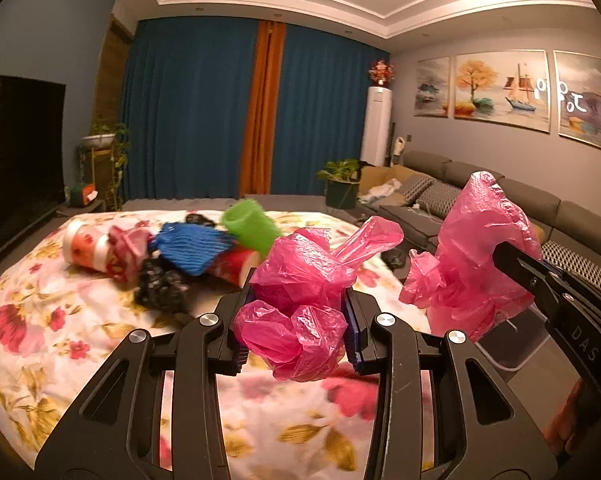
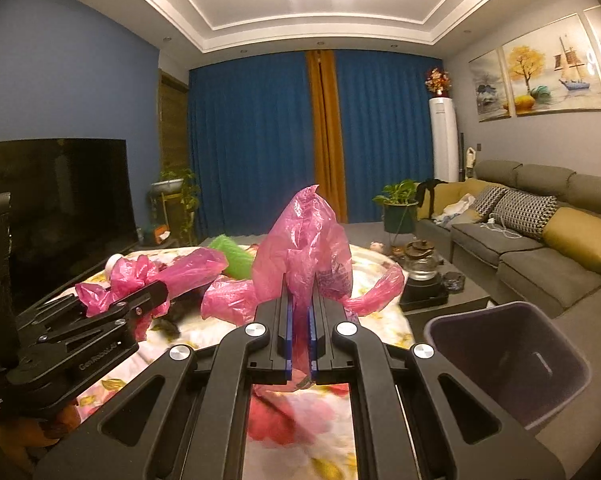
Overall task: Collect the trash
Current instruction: 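Carry both pink bags over the grey bin and open both tools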
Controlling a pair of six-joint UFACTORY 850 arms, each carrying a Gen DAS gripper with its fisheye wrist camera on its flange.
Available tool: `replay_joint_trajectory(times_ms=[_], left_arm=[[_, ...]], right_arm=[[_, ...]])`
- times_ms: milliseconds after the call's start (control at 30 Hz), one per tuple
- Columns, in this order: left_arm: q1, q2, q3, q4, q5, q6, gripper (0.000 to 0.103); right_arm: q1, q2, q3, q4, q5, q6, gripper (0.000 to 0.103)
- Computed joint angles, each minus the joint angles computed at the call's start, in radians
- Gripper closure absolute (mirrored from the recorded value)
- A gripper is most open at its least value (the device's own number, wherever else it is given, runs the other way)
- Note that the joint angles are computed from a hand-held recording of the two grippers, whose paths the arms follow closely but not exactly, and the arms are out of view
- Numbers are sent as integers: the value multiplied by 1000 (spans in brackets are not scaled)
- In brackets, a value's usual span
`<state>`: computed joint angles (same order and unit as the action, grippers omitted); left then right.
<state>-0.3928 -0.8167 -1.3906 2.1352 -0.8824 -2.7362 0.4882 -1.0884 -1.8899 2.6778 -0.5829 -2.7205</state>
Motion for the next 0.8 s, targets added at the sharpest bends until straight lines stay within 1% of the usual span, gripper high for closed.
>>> replay_joint_trajectory(times_ms=[233,367,533,800], left_arm=[[-12,-61,-109,7,45,44,67],[-18,-97,-171,22,74,51,67],[-32,-156,-278,42,111,88,67],[-47,-274,-493,63,188,141,67]], right_arm=[[-32,21,41,70,-19,-59,96],[-47,21,44,111,-19,-100,96],[-73,12,33,188,-15,-160,96],[-107,-4,14,314,-17,-235,96]])
